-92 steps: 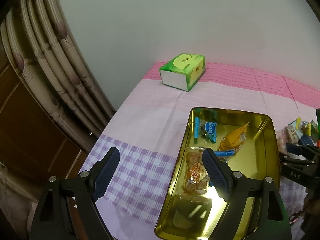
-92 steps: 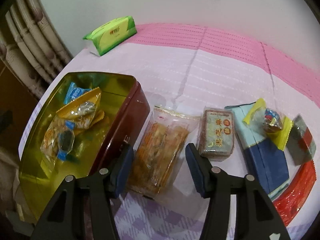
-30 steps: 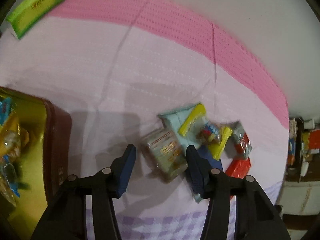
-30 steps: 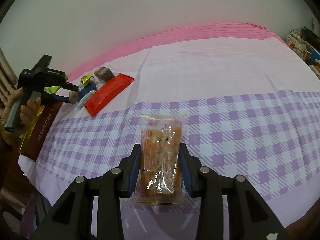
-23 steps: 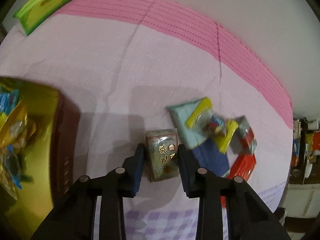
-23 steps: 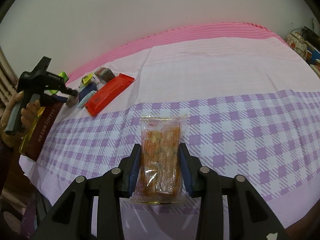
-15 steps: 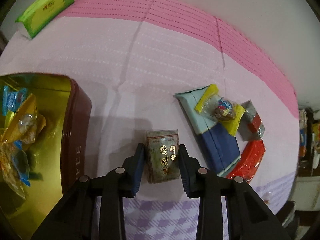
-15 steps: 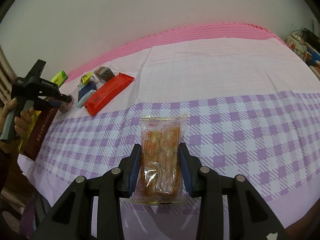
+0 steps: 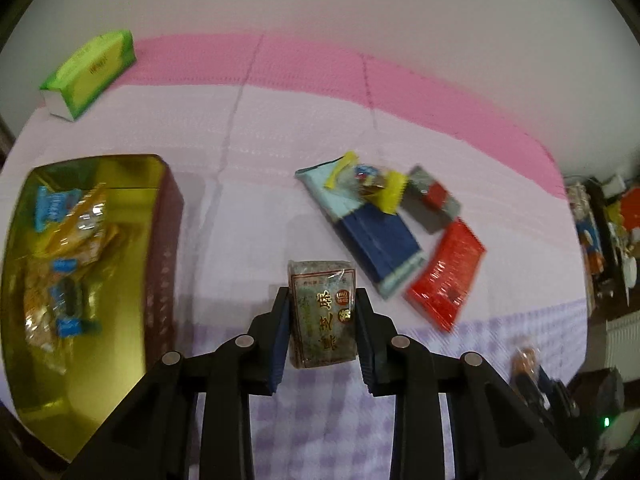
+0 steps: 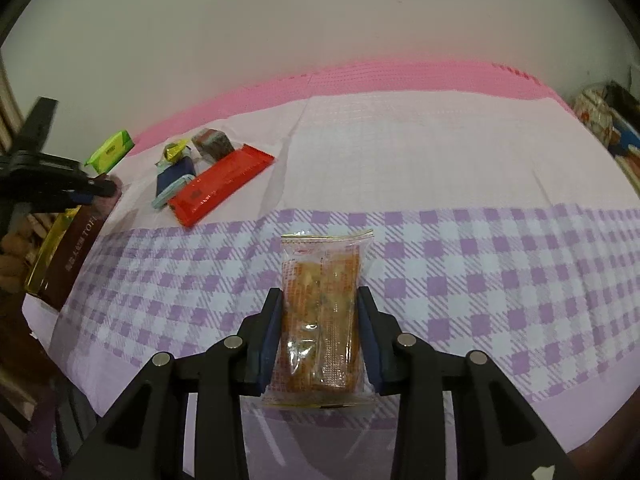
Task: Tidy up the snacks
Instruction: 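Carry the square packet over the tin and open the left gripper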
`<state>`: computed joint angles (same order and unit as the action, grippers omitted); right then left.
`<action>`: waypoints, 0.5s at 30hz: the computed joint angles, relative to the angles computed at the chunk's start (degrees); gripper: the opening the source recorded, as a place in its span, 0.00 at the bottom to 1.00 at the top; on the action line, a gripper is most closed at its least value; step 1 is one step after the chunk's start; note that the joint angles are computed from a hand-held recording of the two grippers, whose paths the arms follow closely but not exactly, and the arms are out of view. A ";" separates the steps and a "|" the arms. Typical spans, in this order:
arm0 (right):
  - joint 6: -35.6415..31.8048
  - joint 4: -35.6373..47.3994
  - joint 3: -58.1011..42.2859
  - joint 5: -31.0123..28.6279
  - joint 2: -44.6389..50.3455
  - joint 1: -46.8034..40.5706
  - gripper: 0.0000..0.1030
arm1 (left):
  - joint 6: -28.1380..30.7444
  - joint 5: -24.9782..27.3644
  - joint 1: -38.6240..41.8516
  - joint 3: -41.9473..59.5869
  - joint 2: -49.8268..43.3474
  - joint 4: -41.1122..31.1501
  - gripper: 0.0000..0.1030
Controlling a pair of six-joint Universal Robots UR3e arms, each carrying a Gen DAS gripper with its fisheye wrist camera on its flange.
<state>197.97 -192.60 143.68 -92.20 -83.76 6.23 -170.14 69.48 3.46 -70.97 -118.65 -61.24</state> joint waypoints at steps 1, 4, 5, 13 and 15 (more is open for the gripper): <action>0.18 0.02 -0.15 -0.05 0.03 0.15 0.33 | 0.79 -0.43 0.82 -2.74 2.47 0.77 0.30; 1.02 -0.56 -0.38 1.82 0.64 -0.97 0.33 | 0.99 -0.52 2.32 -8.21 7.18 4.48 0.30; 1.34 -0.90 -0.66 1.93 1.16 -1.00 0.33 | 1.08 -0.38 2.88 -10.20 8.64 6.02 0.30; 3.50 -2.62 -1.79 0.24 4.52 -0.90 0.33 | 4.37 0.92 9.86 -21.64 18.72 12.35 0.30; 3.63 -3.14 -1.91 -0.54 4.90 -0.46 0.33 | 5.70 0.73 11.80 -23.82 20.81 12.90 0.30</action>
